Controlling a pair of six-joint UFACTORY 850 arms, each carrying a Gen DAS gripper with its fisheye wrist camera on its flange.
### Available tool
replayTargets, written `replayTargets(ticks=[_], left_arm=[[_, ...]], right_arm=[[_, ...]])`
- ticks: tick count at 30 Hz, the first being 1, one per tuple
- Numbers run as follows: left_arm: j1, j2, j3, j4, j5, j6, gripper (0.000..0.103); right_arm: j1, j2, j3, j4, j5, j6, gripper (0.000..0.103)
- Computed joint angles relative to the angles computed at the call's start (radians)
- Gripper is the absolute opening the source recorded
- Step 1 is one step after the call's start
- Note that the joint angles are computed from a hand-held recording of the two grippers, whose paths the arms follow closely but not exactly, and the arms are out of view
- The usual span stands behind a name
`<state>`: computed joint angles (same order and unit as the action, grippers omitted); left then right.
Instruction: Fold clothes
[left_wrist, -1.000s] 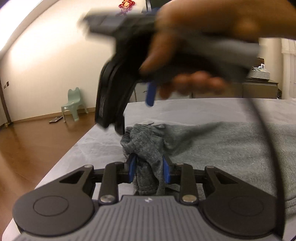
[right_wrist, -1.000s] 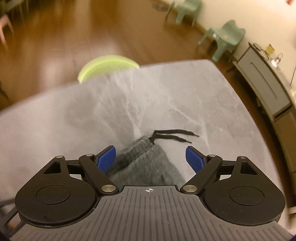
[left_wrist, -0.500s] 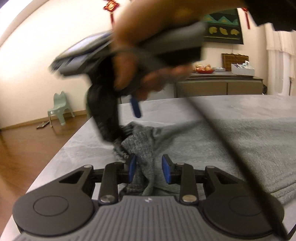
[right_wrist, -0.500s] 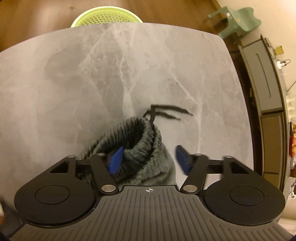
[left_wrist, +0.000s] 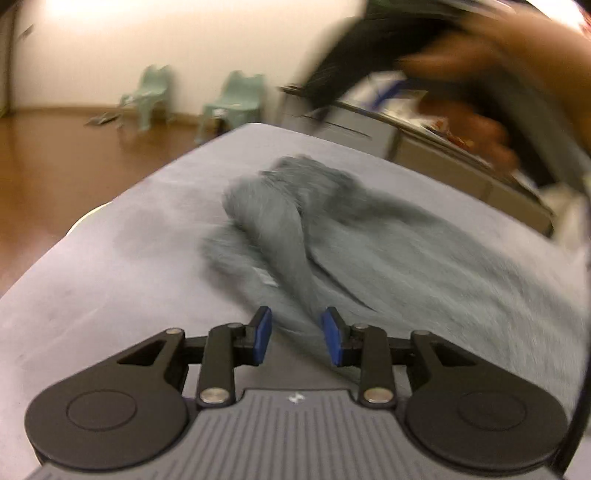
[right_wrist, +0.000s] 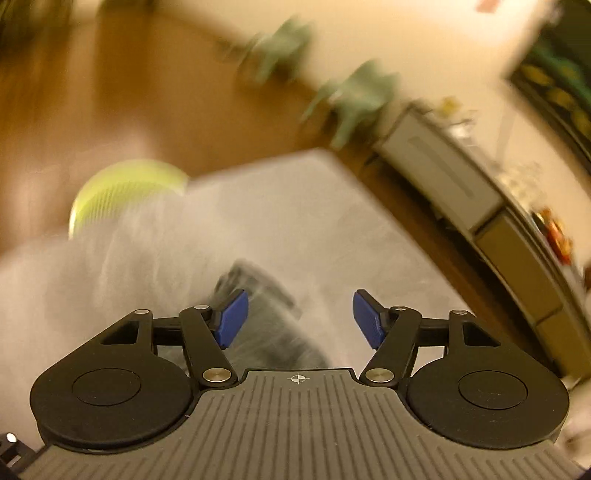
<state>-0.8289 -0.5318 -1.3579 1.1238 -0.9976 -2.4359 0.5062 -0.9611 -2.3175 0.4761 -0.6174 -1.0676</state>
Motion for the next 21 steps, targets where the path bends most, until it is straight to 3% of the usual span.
replayTargets(ticks=[4,10,12,14,18,21], left_arm=[[0.012,0.086,0.115,0.154,0.022,-0.252,0.051],[0.076,0.074,0.098,0.162,0.084,-0.291,0.056],[0.083,0.064,0.085,0.155,0.079,-0.292,0.053],[0.079,0.059,0.074,0.100,0.075,-0.286,0.028],[0.063,0.068,0.089,0.037,0.065,-0.290,0.020],[0.048,0.077,0.100,0.024,0.057,-0.299,0.020]], right_arm=[[-0.094,0.113,0.172,0.314,-0.016,-0.162,0.077],[-0.184,0.269,0.536,0.420,0.003,-0.427,0.064],[-0.207,0.300,0.631,0.438,0.022,-0.493,0.059],[-0.227,0.317,0.688,0.422,0.027,-0.508,0.045],[-0.264,0.376,0.809,0.540,0.092,-0.674,0.045],[-0.275,0.388,0.830,0.566,0.103,-0.731,0.053]])
